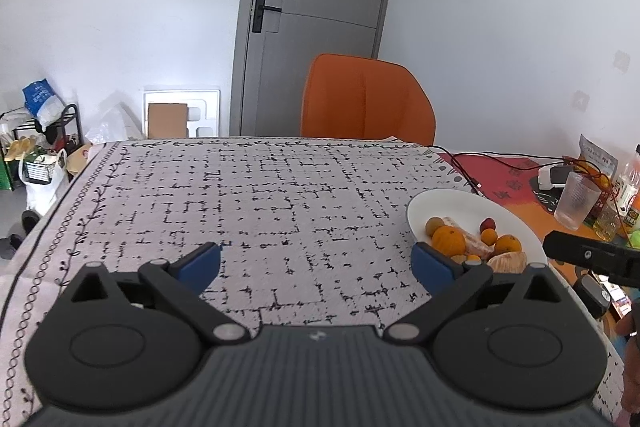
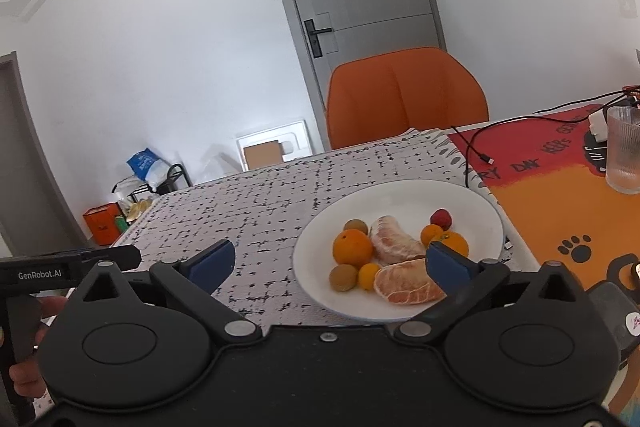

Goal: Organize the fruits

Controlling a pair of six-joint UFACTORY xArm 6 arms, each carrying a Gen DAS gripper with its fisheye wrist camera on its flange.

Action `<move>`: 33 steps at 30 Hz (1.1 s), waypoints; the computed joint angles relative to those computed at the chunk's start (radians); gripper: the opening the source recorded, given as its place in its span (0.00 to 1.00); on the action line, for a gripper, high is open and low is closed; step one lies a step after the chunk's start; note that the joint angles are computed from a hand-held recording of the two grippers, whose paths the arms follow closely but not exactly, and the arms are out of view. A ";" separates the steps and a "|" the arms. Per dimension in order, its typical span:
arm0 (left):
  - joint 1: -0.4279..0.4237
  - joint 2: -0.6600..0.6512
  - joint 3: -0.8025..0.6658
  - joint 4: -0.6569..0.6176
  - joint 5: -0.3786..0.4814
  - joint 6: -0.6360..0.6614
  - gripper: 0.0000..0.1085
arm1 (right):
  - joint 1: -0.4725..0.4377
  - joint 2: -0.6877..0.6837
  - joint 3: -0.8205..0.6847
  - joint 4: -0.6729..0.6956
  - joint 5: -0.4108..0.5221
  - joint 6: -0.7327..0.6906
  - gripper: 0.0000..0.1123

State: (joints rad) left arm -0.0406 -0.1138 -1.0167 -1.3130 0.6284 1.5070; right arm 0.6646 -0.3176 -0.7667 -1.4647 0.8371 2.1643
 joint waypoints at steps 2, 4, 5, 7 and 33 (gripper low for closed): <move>0.001 -0.012 0.011 0.009 -0.012 -0.002 0.94 | 0.007 -0.001 -0.002 0.002 -0.003 -0.005 0.92; 0.005 -0.025 0.023 0.018 -0.021 -0.006 0.95 | 0.017 -0.002 -0.004 0.008 -0.002 -0.011 0.92; 0.007 -0.031 0.028 0.021 -0.023 -0.006 0.95 | 0.021 -0.002 -0.005 0.010 -0.003 -0.014 0.92; 0.015 -0.043 0.038 0.028 -0.019 -0.008 0.95 | 0.026 -0.003 -0.005 0.009 -0.006 -0.012 0.92; 0.116 -0.114 0.105 0.078 -0.003 0.017 0.95 | 0.105 0.006 -0.035 0.052 0.009 -0.045 0.92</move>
State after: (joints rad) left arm 0.0750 -0.2280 -0.9116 -1.2353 0.6250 1.5235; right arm 0.7692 -0.3118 -0.8019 -1.4127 0.8464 2.1197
